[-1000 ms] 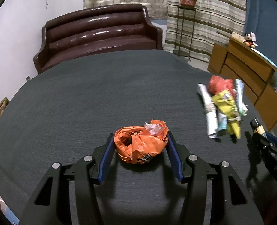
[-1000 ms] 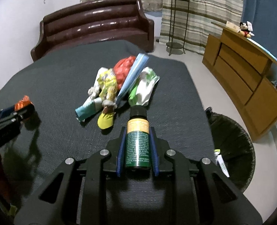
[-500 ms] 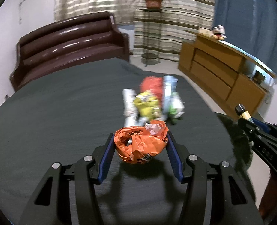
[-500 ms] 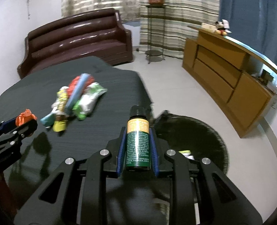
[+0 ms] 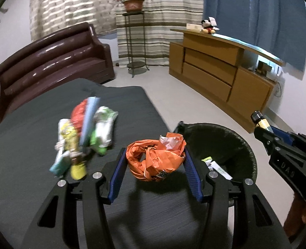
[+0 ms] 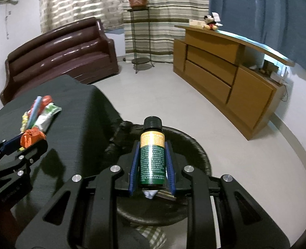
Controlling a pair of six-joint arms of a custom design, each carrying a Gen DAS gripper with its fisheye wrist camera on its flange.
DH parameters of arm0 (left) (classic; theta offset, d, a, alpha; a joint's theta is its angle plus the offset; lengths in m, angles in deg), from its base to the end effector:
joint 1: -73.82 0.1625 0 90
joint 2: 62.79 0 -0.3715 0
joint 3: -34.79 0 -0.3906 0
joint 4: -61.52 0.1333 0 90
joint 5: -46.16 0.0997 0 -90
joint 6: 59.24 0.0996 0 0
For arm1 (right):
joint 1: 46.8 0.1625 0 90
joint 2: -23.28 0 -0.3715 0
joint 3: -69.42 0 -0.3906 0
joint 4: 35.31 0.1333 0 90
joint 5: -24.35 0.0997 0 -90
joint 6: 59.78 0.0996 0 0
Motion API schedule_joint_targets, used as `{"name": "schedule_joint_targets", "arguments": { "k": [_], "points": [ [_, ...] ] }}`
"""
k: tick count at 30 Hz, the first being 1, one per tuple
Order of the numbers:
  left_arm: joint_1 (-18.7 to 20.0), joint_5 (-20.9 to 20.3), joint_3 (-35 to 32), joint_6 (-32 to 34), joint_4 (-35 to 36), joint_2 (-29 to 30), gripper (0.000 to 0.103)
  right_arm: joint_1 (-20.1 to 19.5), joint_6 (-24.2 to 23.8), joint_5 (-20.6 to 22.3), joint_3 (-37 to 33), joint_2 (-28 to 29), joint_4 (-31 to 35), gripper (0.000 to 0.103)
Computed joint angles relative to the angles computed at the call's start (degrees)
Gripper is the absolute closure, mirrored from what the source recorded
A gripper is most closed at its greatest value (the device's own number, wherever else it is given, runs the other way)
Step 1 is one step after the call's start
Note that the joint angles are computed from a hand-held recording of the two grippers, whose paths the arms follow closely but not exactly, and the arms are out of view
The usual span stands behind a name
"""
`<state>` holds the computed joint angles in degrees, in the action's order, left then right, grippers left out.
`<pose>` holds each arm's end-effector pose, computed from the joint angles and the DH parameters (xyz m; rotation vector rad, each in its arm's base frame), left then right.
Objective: Collect trash
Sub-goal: 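Carry the orange bag and green can over the bin and open both tools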
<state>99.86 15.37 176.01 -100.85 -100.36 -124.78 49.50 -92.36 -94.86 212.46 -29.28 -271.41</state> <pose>-0.2092 -0.3458 0.0434 0.5179 2.1969 -0.9330 0.1227 -0.3392 0.1001 0.4572 -2.2245 1.0224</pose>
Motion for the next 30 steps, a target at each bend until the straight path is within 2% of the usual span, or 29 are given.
{"name": "schedule_joint_targets", "arguments": {
  "k": [3,13,24,30],
  "points": [
    [0.4,-0.7,-2.1,1.5,-2.0,3.3,0.05,-2.4,-0.5,1.4,0.1,-0.8,-0.1,0.08],
    [1.2,-1.6,-6.8,6.2,-5.4,9.6,0.05,-6.6,-1.2,4.2,0.2,-1.9,0.0,0.08],
    [2.3,-2.9,-9.5,7.5,-4.0,11.6,0.049,-7.2,-0.3,4.2,-1.1,-1.3,1.0,0.079],
    [2.9,-3.2,-10.2,8.0,-3.5,11.6,0.044,-7.1,0.2,4.2,-1.2,-1.5,1.2,0.069]
  ]
}}
